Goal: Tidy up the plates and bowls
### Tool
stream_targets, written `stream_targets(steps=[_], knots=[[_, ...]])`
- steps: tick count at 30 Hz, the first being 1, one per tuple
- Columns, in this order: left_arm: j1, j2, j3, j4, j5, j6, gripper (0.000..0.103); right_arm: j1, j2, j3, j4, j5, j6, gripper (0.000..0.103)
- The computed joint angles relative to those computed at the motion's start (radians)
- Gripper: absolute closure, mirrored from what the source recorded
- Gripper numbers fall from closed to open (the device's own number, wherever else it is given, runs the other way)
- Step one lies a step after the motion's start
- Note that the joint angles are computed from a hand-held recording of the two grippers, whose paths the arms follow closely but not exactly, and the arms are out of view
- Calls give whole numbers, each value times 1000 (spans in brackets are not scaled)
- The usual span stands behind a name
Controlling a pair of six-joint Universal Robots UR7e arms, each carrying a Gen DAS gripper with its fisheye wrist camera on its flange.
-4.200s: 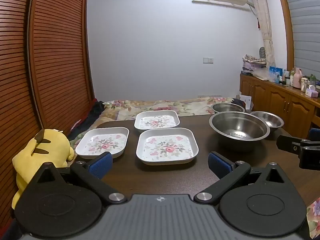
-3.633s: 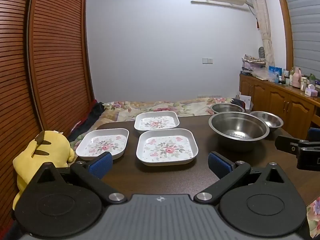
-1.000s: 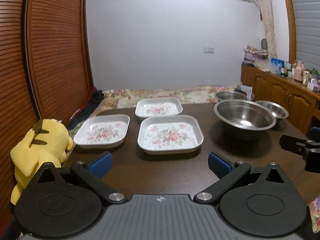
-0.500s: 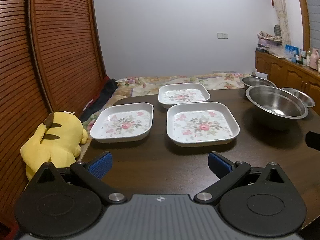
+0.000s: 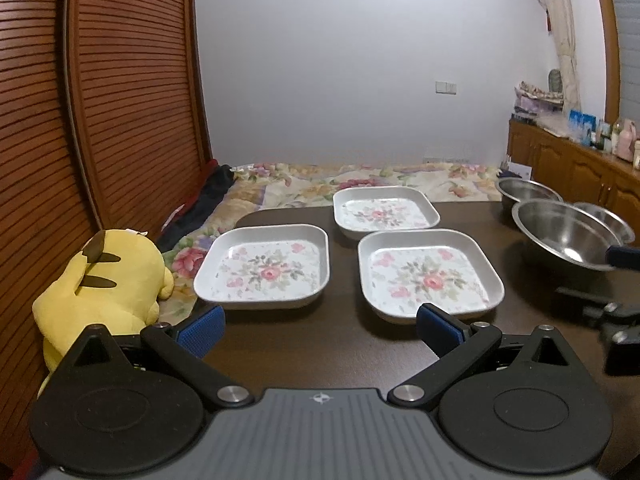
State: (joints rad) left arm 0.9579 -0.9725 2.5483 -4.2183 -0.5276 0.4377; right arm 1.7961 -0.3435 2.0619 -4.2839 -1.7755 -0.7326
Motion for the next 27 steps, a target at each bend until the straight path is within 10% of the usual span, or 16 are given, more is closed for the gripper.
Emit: stream_targets(steps=[14, 27], knots=[[167, -62, -105, 127, -224, 69, 0, 21, 36, -132, 215, -59, 39, 18], [275, -52, -212, 348, -413, 20, 39, 1, 46, -215, 334, -64, 162, 37]])
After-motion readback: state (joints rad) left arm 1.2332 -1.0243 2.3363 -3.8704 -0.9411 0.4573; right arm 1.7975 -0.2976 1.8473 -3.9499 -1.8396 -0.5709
